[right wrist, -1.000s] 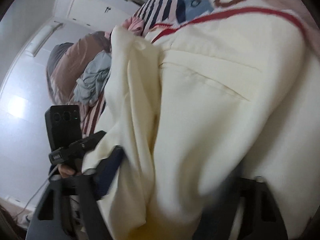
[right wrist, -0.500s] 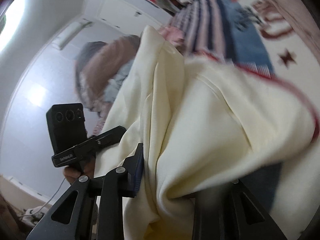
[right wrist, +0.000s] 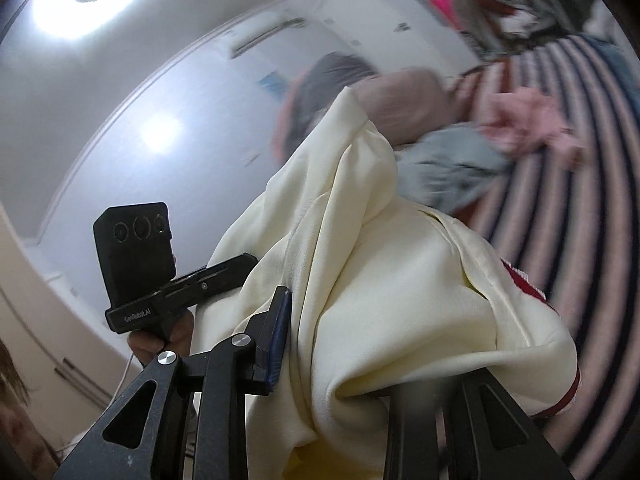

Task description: Fold small clothes

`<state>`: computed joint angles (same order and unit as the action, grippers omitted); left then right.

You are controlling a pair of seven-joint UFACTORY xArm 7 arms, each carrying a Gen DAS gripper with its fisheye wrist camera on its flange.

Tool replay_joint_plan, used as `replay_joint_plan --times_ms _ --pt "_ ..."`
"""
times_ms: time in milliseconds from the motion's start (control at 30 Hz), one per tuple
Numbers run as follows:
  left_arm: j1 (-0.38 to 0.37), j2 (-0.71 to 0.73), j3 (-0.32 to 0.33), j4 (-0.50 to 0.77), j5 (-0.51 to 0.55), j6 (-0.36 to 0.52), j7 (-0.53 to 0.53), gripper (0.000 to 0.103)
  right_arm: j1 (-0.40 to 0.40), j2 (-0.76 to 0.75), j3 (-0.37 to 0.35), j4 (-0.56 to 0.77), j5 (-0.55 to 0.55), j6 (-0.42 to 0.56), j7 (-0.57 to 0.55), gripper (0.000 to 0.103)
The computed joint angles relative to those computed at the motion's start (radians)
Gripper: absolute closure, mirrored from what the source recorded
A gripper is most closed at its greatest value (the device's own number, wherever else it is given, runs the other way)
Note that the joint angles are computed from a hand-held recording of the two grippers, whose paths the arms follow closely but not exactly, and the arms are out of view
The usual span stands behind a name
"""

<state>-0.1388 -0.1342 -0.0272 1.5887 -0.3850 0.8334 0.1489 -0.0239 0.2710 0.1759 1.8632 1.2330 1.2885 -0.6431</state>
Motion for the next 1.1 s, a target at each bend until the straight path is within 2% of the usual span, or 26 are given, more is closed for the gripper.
replay_joint_plan --times_ms 167,300,433,567,633,700,767,800,833,867,933,1000,1100 --pt "0.071 -0.225 0.081 -0.121 0.064 0.063 -0.012 0.074 0.112 0.052 0.071 0.123 -0.03 -0.023 0.044 0.08" --pt "0.111 -0.331 0.152 -0.175 0.096 0.123 0.007 0.074 0.195 0.128 0.124 0.23 -0.057 -0.027 0.096 0.08" --pt "0.141 -0.371 0.217 -0.256 0.091 0.142 0.026 0.074 0.281 0.248 0.164 0.359 -0.136 -0.032 0.186 0.08" --pt "0.155 -0.352 0.269 -0.366 0.042 0.123 0.073 0.072 0.333 0.321 0.169 0.382 -0.244 -0.045 0.248 0.08" --pt "0.165 -0.335 0.282 -0.414 0.019 0.104 0.108 0.065 0.354 0.328 0.157 0.358 -0.312 -0.072 0.266 0.08" --pt "0.17 -0.319 0.287 -0.436 -0.017 0.091 0.131 0.057 0.354 0.318 0.165 0.324 -0.338 -0.079 0.275 0.075" --pt "0.171 -0.302 0.3 -0.447 -0.066 0.085 0.156 0.05 0.346 0.303 0.167 0.296 -0.354 -0.077 0.286 0.059" --pt "0.174 -0.299 0.305 -0.453 -0.084 0.085 0.172 0.048 0.341 0.292 0.164 0.281 -0.363 -0.075 0.294 0.054" --pt "0.178 -0.293 0.302 -0.451 -0.095 0.086 0.179 0.048 0.343 0.293 0.162 0.283 -0.373 -0.079 0.303 0.045" --pt "0.181 -0.29 0.302 -0.452 -0.106 0.086 0.191 0.048 0.343 0.297 0.16 0.288 -0.381 -0.083 0.306 0.04" --pt "0.188 -0.285 0.305 -0.451 -0.129 0.094 0.211 0.048 0.329 0.308 0.167 0.296 -0.374 -0.084 0.293 0.038" --pt "0.198 -0.287 0.307 -0.442 -0.15 0.115 0.209 0.045 0.328 0.4 0.186 0.418 -0.358 -0.037 0.339 0.035" --pt "0.207 -0.284 0.31 -0.429 -0.177 0.138 0.206 0.039 0.306 0.433 0.208 0.462 -0.333 0.015 0.385 0.034"
